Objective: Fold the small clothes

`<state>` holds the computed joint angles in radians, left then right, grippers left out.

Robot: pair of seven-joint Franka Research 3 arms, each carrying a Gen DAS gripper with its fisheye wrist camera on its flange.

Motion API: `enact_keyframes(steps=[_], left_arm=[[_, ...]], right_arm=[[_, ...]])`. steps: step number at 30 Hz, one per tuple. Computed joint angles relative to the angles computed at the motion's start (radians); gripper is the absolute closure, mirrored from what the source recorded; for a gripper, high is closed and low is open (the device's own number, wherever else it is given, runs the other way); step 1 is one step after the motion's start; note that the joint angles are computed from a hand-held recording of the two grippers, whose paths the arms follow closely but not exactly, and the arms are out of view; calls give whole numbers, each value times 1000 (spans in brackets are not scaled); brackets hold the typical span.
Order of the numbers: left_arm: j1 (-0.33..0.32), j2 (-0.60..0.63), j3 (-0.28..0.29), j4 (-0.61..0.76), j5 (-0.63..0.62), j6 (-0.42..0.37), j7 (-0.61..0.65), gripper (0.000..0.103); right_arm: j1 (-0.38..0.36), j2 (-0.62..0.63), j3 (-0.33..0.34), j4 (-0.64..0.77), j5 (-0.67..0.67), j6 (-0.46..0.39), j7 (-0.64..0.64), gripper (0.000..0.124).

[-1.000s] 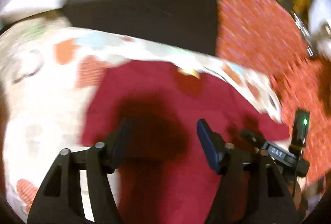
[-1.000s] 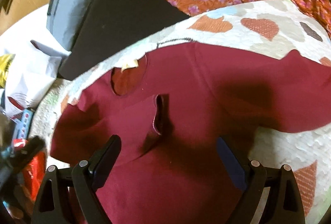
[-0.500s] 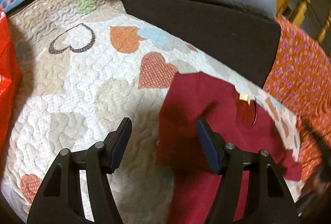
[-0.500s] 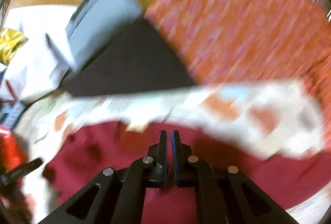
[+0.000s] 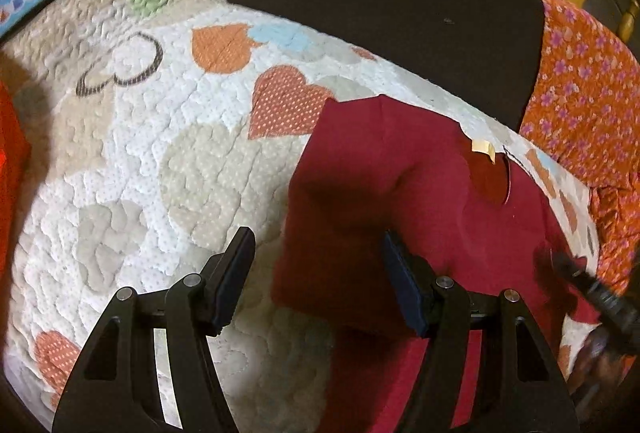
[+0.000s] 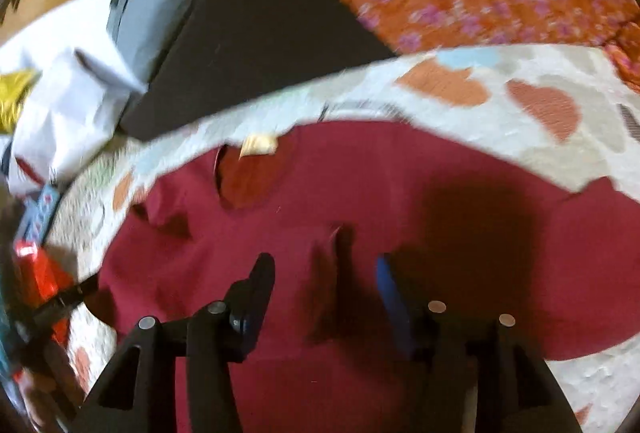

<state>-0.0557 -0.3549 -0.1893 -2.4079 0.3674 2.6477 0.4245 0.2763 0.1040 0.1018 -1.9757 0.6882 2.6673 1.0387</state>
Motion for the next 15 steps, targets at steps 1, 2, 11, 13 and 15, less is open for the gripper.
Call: enact_keyframes(steps=[1,2,11,13,15], left_arm=[[0,0,3,-2,-6,4,-4,37],[4,-1,1,-2,-4,5,-12,37],[28,-21,-13,-7,51,-8,-79,37],[8,5,-3,9,27,-26,-45,37],[-11,35,4,31,4,-41,-7,37]], right_arm=[[14,9,-2,-3,-66,0,40,84],[30,26,-8,4,-149,5,94,102],[22,-81,-19,-74,-222,332,84,119],[9,-71,-30,-70,-227,309,93,119],[7,-21,-66,-36,-416,204,265,118]])
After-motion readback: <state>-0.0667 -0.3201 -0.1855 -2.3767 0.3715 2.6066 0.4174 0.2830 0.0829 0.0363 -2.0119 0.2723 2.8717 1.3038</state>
